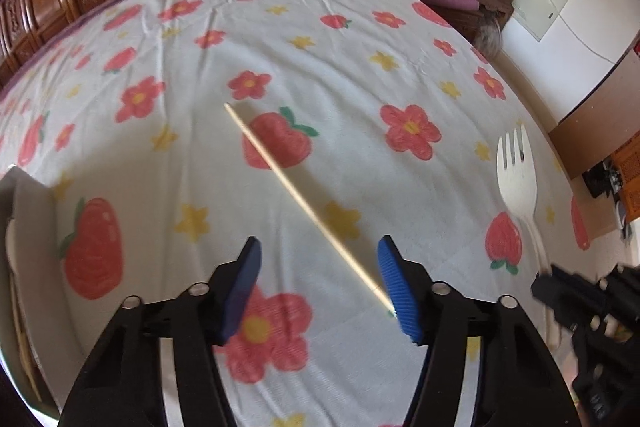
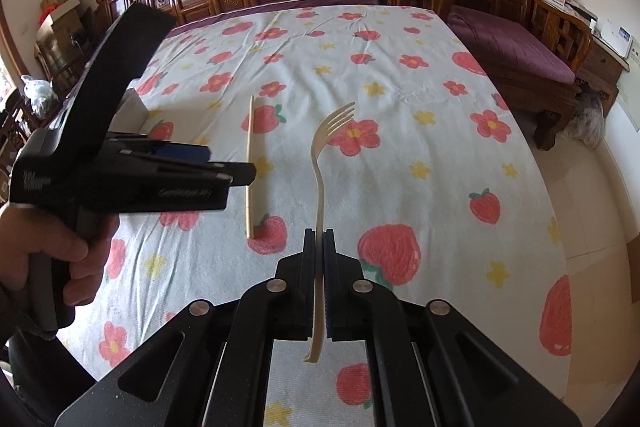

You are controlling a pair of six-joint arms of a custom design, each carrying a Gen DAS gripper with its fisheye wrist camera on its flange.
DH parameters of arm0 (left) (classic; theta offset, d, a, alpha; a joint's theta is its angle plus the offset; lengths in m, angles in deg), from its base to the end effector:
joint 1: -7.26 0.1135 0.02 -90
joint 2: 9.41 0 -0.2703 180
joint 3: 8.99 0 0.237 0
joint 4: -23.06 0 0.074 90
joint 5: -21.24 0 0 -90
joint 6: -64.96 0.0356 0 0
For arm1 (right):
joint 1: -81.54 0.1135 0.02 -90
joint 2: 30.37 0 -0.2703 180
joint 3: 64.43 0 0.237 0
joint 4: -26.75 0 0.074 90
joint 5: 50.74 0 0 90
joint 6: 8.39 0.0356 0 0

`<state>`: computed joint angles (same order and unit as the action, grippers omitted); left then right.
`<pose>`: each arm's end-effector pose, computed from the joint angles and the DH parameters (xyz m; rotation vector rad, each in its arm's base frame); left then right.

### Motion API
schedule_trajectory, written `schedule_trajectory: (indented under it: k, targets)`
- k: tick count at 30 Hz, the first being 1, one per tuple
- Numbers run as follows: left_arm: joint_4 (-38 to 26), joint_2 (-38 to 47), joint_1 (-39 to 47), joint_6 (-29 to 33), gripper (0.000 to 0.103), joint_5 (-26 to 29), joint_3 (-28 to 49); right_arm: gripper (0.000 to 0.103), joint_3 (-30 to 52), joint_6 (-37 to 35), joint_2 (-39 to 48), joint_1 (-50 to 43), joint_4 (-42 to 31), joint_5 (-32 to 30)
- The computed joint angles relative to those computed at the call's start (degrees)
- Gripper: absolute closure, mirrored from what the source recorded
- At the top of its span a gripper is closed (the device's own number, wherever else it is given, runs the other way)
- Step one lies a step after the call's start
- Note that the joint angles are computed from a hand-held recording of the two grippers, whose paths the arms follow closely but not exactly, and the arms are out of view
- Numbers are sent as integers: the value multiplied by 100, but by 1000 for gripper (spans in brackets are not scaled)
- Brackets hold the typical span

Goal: Organize utensils
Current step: 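Grasp the light bamboo chopstick with the left gripper while the right holds the fork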

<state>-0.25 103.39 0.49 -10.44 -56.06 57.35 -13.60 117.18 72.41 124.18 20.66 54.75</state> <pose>0.3224 -0.0462 0.0889 0.5661 2.7044 -0.2730 0.2148 0.1848 0.0986 -0.0578 2.5382 0.1905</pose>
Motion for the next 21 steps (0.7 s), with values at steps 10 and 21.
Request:
schedule_trajectory:
  k: [10,21]
  targets:
    - [-57,311,-460,-412,62,-696,385,98,-140,-9,6,-187,120,36]
    - [-120,382,-442,-343,76,-907,413,98,-207,-66,-161,-244,128,25]
